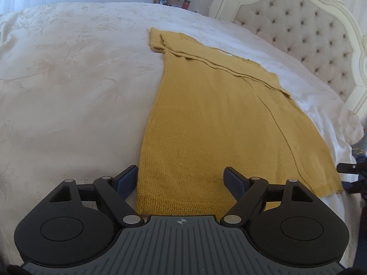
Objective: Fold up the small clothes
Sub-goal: 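Move both tools down to the ribbed hem of the sweater, then grasp the sweater hem with the left tool while the right tool grasps it too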
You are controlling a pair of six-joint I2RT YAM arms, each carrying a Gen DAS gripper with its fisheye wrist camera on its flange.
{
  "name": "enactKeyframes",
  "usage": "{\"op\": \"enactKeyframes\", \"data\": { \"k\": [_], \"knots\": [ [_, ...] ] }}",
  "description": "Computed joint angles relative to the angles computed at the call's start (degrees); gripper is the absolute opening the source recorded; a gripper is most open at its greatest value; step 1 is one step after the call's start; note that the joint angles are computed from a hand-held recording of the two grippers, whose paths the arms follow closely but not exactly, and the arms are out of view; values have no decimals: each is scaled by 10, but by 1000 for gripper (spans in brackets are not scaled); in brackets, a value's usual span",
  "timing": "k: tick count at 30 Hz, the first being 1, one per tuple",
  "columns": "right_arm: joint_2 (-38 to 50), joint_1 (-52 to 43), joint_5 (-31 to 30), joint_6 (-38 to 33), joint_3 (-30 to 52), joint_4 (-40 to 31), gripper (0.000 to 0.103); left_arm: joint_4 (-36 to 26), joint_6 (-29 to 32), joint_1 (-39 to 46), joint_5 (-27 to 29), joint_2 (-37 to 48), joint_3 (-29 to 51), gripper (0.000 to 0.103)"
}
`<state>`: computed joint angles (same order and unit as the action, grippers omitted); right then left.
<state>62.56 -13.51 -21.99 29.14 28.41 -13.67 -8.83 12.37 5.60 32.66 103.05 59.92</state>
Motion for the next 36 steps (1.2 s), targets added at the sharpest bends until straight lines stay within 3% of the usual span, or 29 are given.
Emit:
{"op": "enactKeyframes", "data": {
  "k": [2,4,7,9,12,14,15,17,19,22,29,36],
  "knots": [
    [1,0,-3,-1,0,-1,103,0,-5,1,-7,-3,-2,56],
    [0,-2,-8,-2,1,-3,103,-2,-12,7,-5,-4,-2,45],
    [-2,-2,-10,-2,0,-6,102,-11,-35,19,12,6,10,34],
    [-5,3,-2,-1,2,-12,98,-15,-46,25,21,14,17,32],
    [-19,6,12,3,1,-24,78,-13,-49,23,19,16,18,32],
    [-22,-1,3,7,-1,-29,52,-6,-44,19,10,12,12,32],
    [-22,-4,-5,8,-2,-29,46,-3,-43,17,8,12,11,33],
    [-15,-2,-17,7,-3,-22,23,-1,-43,17,9,13,10,34],
    [-12,15,-3,-1,0,-22,20,-6,-42,21,18,16,14,33],
    [-20,30,17,-5,0,-24,17,-5,-54,38,65,25,16,5],
    [-126,27,40,15,-44,15,16,38,-76,41,92,-12,-10,5],
    [-168,11,40,30,-54,45,16,70,-166,38,114,-23,-2,5]
  ]
}}
